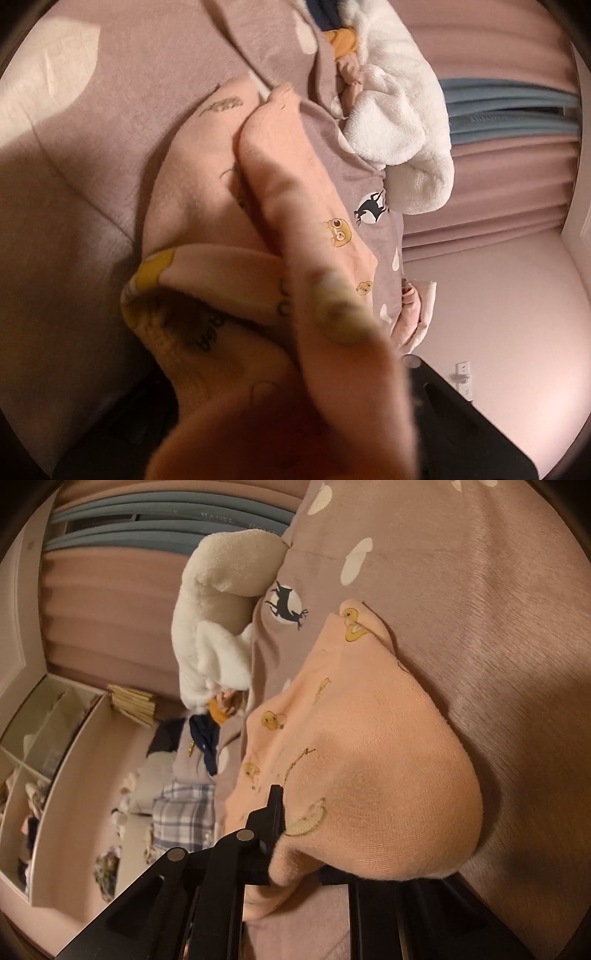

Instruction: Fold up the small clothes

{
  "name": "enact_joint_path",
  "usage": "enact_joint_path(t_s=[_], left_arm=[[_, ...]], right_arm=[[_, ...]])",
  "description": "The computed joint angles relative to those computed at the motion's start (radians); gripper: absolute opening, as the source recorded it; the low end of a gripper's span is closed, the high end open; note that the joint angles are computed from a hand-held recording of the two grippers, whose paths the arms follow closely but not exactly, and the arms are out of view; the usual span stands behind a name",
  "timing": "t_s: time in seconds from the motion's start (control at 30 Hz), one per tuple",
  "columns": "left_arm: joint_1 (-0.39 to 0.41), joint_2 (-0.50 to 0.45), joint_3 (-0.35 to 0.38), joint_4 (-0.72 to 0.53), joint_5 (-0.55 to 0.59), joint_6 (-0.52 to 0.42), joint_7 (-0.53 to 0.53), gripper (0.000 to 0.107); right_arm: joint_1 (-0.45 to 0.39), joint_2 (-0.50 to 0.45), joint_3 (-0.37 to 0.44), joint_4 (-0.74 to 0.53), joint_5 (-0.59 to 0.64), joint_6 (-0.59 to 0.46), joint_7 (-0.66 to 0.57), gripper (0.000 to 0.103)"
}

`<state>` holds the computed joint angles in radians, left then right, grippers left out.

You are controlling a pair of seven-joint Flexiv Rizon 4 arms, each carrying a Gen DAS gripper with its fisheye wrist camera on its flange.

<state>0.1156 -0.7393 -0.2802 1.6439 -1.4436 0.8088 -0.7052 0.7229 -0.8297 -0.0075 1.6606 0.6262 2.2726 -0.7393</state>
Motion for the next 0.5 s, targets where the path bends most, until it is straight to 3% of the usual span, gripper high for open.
enact_joint_path(t_s=[0.1, 0.43, 0.5], left_arm=[[-0.008, 0.020, -0.002, 0.015, -0.035, 0.028, 0.062, 0.010], [-0.011, 0.038, 0.011, 0.031, -0.064, 0.016, 0.103, 0.009], [-0.016, 0.057, 0.013, 0.049, -0.094, 0.026, 0.150, 0.008]], right_arm=[[0.021, 0.003, -0.024, -0.015, 0.023, -0.014, -0.028, 0.015], [0.025, 0.011, -0.014, -0.015, 0.044, 0.020, -0.071, 0.013], [0.024, 0.009, -0.003, -0.019, 0.048, 0.048, -0.077, 0.012]])
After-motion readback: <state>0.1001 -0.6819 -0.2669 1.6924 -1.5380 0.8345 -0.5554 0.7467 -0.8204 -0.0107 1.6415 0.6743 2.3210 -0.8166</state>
